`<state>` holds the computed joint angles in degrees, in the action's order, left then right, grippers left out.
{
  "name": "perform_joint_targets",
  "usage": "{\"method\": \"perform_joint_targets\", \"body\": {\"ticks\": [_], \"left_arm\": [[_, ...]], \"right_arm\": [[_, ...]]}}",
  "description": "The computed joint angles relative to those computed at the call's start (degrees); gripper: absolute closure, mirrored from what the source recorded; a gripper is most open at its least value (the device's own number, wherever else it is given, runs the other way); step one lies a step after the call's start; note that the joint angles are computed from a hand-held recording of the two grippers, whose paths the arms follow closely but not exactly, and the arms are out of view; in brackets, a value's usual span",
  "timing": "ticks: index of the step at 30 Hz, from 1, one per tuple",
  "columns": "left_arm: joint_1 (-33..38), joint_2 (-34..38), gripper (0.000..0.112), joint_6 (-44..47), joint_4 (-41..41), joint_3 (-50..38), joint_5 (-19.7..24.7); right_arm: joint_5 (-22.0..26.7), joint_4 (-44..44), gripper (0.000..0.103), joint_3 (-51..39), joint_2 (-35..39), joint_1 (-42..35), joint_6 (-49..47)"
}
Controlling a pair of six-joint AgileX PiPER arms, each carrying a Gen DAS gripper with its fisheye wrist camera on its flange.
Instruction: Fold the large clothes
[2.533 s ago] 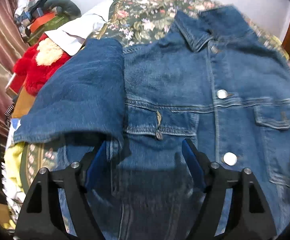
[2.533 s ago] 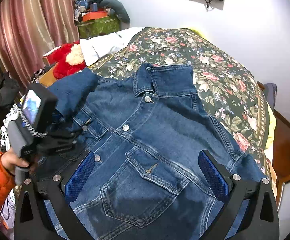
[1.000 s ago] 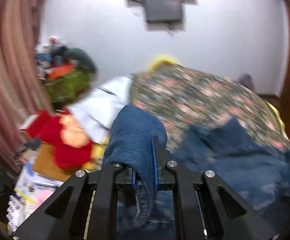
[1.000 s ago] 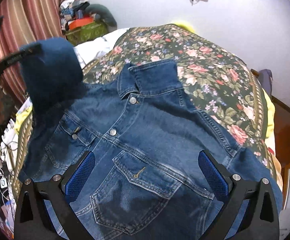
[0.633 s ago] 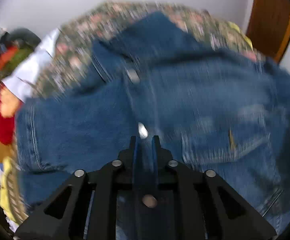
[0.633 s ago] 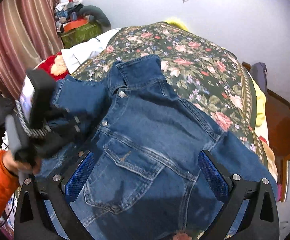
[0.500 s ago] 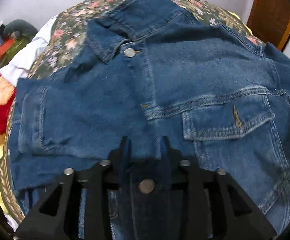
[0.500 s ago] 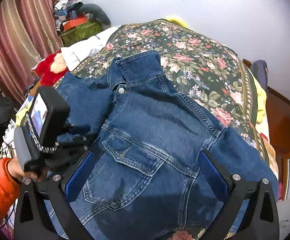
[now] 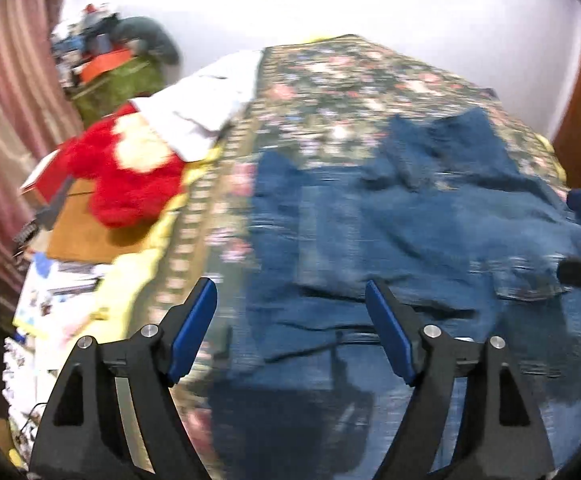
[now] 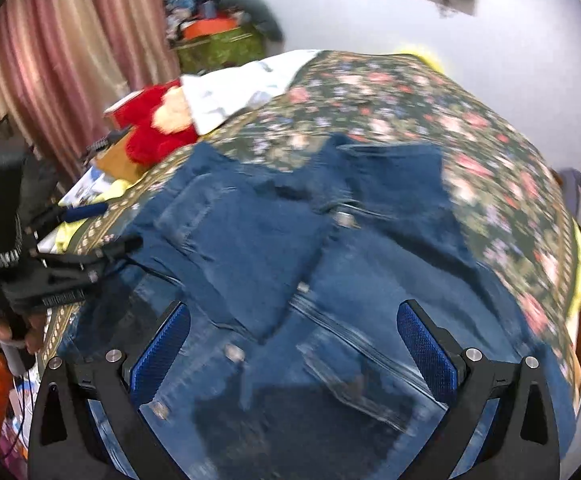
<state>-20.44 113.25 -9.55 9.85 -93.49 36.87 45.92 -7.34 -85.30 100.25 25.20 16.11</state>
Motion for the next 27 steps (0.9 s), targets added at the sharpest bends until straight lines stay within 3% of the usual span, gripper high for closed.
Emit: {"method": "perform_joint_targets", "body": {"ticks": [12, 19, 22, 26, 27], "left_arm": [[6.7, 7.0, 0.036, 7.6, -2.1, -1.7, -2.3], [9.9, 9.1, 0.035, 14.8, -11.7, -3.0, -2.5], [9.9, 9.2, 0.034, 14.4, -11.4, -2.4, -3.4], [9.6, 9.6, 0.034, 12.5, -9.6, -2.1, -4.0], [9.5, 9.9, 0.034, 12.0, -9.3, -2.5, -3.7]], "right_arm": [[11.7, 3.8, 0.004, -36.6, 32.0, 6.6, -4.2], [18.3, 5.7, 0.031, -56.9, 45.8, 6.5, -3.5], [20.2, 6.7, 0.048, -63.3, 49.7, 5.9, -3.1], [14.9, 8.3, 0.079, -56.2, 45.9, 5.5, -2.3], [13.9, 7.2, 0.082, -54.4, 44.7, 5.7, -1.6]]}}
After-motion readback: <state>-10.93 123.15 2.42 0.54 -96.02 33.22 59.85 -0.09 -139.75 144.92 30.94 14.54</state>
